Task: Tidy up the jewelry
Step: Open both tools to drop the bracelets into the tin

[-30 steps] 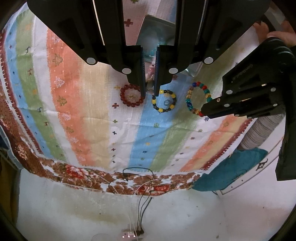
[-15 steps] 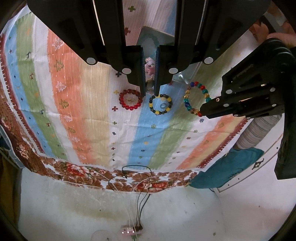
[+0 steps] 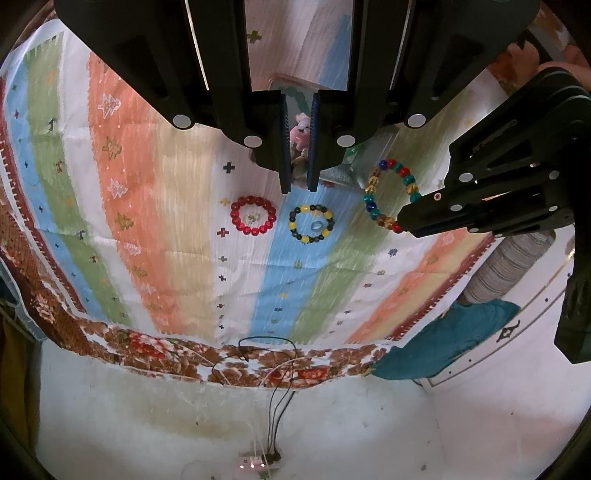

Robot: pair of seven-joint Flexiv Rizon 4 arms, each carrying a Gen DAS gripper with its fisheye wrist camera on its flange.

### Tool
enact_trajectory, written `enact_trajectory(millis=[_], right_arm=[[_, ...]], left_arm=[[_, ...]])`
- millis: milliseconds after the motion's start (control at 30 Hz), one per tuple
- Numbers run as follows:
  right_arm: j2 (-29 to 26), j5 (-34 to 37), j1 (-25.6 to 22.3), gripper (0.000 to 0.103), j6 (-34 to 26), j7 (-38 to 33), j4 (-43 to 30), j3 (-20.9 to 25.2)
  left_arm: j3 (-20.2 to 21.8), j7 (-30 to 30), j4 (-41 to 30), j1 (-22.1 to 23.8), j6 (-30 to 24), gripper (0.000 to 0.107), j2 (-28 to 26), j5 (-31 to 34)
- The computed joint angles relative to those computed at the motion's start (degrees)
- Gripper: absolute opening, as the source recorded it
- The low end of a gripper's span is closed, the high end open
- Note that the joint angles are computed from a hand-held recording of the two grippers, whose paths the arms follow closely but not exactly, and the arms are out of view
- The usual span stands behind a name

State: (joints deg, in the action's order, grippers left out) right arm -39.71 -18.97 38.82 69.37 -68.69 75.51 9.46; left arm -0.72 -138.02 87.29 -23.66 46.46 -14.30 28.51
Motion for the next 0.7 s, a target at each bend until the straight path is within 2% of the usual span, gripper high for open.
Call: enact_trajectory(millis=[67, 100, 133, 167, 267, 333, 400, 533, 600, 700], right_arm=[[0.0, 0.3, -0.1, 0.011, -0.8, -0.1, -0.2, 0.3], [0.0, 0.3, 0.0, 0.022, -1.3, 0.4, -0.2, 0.0], [0.1, 0.1, 0.3, 0.044, -1.3, 0.9, -0.1, -0.5], [0.2, -0.3, 0.6, 0.052, -0.9, 1.7, 0.2, -1.2], [0.5, -2.1, 1.4, 0.054, 0.4, 3.6, 0.8, -3.0], [0.3, -3.0, 1.5, 0.054, 0.0, 4.5, 0.7, -3.6], [-0.2, -3.0, 1.1, 0.054, -1.0, 4.5, -0.1, -2.9], [-1.2, -2.4, 0.5, 0.058, -2.6, 4.7, -2.0, -2.3], [-1.8, -1.7, 0.1, 0.06, -3.7, 5.0, -3.2, -1.9], [-3.1, 0.6, -1.0, 0.067, -6.2, 3.9, -5.8, -0.1]], left_arm=[[0.0, -0.1, 0.1, -0.1, -0.3, 0.01, 0.1, -0.1], [0.0, -0.2, -0.1, -0.2, -0.8, 0.01, 0.1, 0.1], [0.1, -0.6, -0.4, -0.3, -1.4, 0.013, 0.0, 0.6], [0.2, -1.0, -0.8, -0.5, -2.3, 0.019, 0.0, 1.3], [0.2, -1.4, -0.8, -0.3, -3.0, 0.027, 0.1, 1.2], [0.3, -1.9, -0.6, -0.1, -3.3, 0.037, 0.2, 1.3], [0.4, -2.8, -0.6, 0.1, -3.7, 0.051, 0.3, 1.5], [0.6, -4.4, -0.4, 0.9, -4.0, 0.069, 0.5, 1.4], [0.7, -4.9, -0.1, 1.4, -4.0, 0.075, 0.4, 0.8], [0.6, -5.0, 0.9, 2.6, -2.4, 0.084, 0.4, -1.2]])
